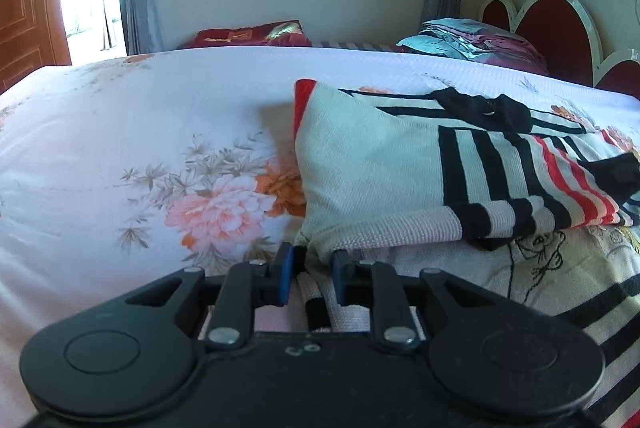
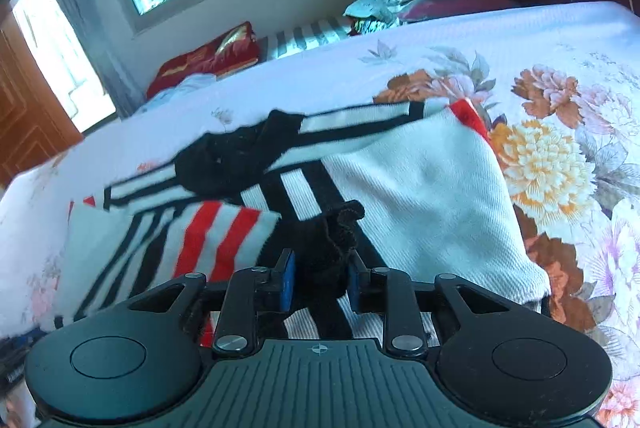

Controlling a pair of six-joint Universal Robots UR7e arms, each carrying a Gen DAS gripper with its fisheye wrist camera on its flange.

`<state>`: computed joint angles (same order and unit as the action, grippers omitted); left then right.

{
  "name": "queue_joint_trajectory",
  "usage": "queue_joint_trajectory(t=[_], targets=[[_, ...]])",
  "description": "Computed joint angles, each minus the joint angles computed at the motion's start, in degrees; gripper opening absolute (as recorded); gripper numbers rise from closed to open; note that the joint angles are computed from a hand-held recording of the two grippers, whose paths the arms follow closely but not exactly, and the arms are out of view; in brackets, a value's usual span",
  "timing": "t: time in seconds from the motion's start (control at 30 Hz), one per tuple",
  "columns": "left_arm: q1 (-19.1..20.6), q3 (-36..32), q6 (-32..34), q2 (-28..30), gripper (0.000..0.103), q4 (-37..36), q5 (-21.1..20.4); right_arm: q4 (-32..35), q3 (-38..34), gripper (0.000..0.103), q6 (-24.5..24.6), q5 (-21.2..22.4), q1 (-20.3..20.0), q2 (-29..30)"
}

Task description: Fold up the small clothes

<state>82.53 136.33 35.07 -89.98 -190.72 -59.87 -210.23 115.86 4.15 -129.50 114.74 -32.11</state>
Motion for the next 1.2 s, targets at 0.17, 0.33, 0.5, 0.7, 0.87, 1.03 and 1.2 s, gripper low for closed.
queue_joint_trajectory(t=[0.17,0.33,0.5,0.7,0.87,1.03,1.2], targets=[[-0.08,-0.18,-0.23,-0.43,0.019,1.49,0.23,-0.71,0.07,0.006,-2.14,-4.79,0.17,0.81],[-0.88,-1.14,-4.34,-3.87,0.03,8.64,0.73,-0.05,2.38,0.029,-1.21,-3.12,-0.76,-2.04],[-1.74,-1.28,-6.83,-8.04,0.051,11.67,0.4,-4.95,2.79,0.078,-3.36,-0.34,-1.22,-2.52],[-1.95,-5.82,-11.34,-4.88,0.051,13.64,0.16,0.97,-0.47,0.069,-1.33,2.24,-3.24,-0.97],[-1.07,-11.16,-12.04,2.25,0.049,12.56,-1.25,1.32,-1.31,0.042,-0.7,2.82,-3.69,-0.16],[0.43,-16.74,-15.28,8.52,0.047,13.52,-2.68,3.6,-2.32,0.017,-2.83,3.84,-3.44,0.15],[1.53,-20.72,-16.96,12.64,0.044,13.44,-3.16,-1.42,-3.74,0.007,-8.64,1.13,-1.71,2.51]])
